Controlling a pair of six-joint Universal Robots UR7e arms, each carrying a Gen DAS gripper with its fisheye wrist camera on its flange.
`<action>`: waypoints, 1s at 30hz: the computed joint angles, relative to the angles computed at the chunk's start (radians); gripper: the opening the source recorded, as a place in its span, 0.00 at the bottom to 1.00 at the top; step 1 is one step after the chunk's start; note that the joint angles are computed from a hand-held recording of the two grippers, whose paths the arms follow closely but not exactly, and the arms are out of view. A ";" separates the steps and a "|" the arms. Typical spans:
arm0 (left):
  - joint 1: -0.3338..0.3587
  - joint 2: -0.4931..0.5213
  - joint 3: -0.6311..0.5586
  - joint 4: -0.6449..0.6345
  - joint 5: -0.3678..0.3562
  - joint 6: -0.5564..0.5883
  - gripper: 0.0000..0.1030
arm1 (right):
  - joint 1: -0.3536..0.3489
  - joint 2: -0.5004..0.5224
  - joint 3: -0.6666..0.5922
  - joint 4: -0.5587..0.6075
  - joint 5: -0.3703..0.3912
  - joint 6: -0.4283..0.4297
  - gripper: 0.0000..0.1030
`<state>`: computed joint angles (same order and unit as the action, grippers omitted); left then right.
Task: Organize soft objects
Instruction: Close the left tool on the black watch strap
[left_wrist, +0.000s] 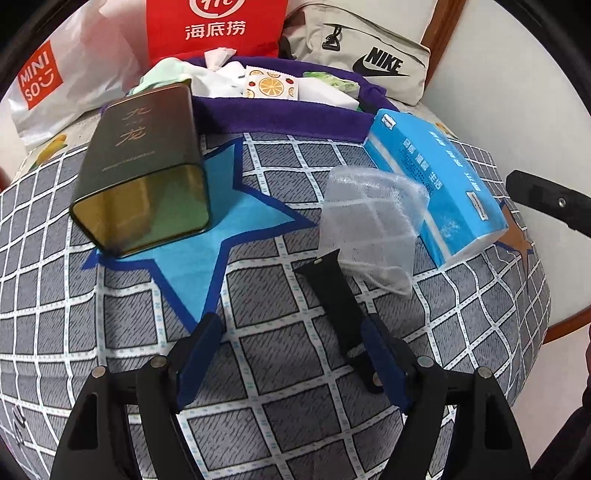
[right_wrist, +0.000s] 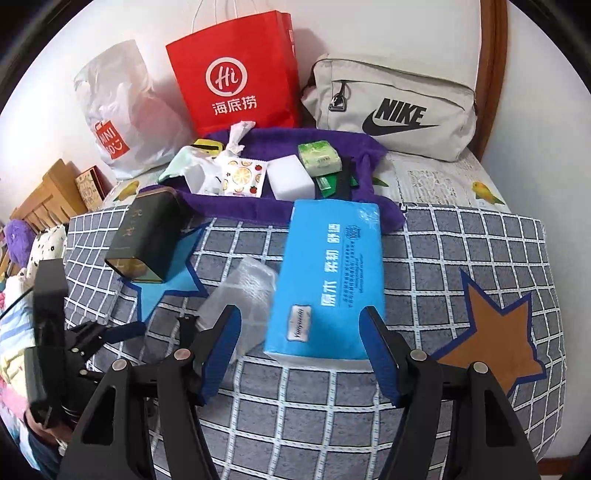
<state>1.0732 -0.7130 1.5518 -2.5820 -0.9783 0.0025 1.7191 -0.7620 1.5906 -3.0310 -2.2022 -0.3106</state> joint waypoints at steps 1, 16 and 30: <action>-0.002 0.008 -0.009 0.003 -0.001 0.002 0.77 | 0.003 0.004 -0.002 -0.003 -0.008 0.001 0.64; -0.043 0.055 0.013 -0.052 0.160 0.013 0.86 | -0.013 -0.005 0.026 -0.024 0.033 -0.008 0.64; -0.042 0.057 0.053 -0.205 0.151 0.091 0.42 | -0.048 -0.050 0.097 -0.068 0.102 -0.023 0.64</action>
<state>1.0308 -0.6558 1.6050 -2.7870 -0.8269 0.0937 1.6706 -0.8124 1.6881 -3.0988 -2.1003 -0.3332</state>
